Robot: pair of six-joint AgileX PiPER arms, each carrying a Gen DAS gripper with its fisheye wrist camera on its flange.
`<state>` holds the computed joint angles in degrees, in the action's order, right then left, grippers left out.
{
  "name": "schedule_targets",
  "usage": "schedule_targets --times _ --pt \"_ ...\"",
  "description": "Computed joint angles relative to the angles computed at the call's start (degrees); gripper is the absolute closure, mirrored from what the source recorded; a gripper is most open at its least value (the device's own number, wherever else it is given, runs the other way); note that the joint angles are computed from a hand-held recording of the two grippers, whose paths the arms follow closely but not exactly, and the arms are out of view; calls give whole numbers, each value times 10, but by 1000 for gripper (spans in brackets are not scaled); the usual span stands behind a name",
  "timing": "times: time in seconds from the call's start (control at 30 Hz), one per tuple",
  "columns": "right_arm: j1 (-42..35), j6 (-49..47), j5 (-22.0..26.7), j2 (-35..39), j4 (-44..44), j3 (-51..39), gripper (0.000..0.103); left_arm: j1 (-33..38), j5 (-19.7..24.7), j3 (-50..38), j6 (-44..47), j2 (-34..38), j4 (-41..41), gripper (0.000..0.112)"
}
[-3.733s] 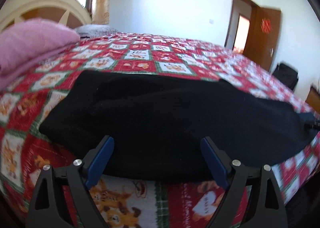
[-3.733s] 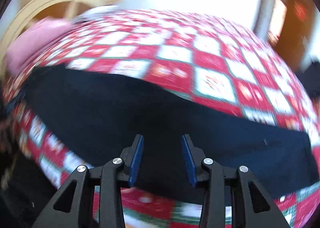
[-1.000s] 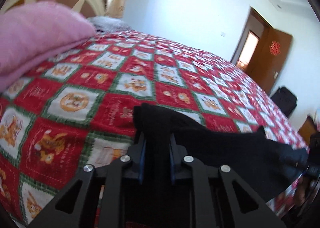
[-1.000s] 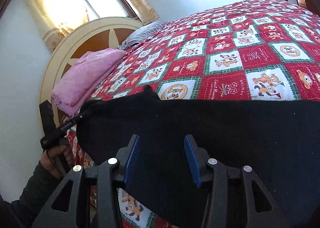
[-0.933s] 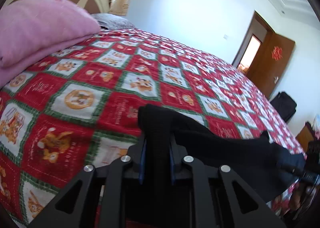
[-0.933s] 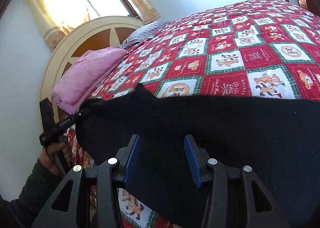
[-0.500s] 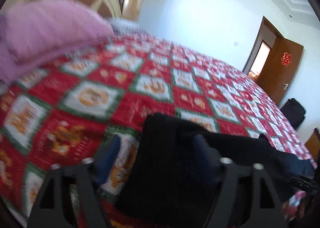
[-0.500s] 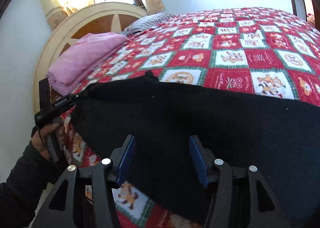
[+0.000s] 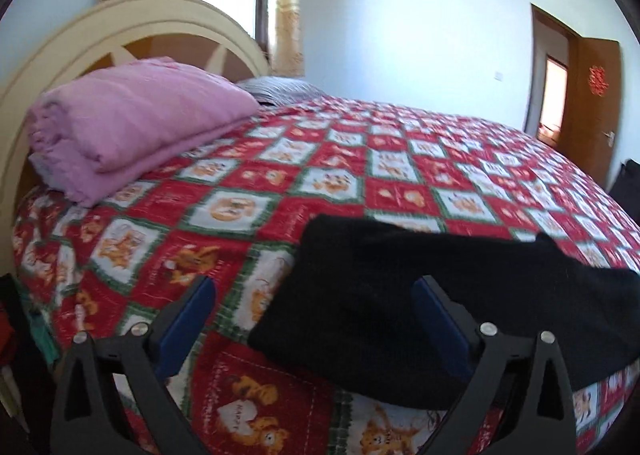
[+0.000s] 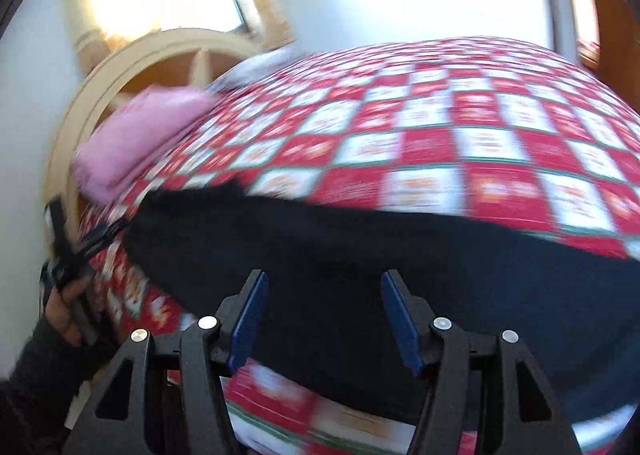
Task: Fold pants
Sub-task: 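Lower the right tool onto the pants end and close on it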
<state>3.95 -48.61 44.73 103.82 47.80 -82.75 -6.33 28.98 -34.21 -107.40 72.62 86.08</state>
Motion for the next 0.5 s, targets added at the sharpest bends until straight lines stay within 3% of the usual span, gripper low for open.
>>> schedule_targets --times 0.17,0.3,0.43,0.5 --pt "-133 39 -25 -10 -40 -19 43 -48 28 -9 -10 -13 -11 9" --pt "-227 71 -65 4 -72 -44 43 -95 35 -42 3 21 -29 9" --pt "-292 87 -50 38 -68 -92 43 -135 55 -78 27 71 -70 9" --pt "-313 110 -42 59 -79 -119 43 -145 45 -88 29 86 -82 9"
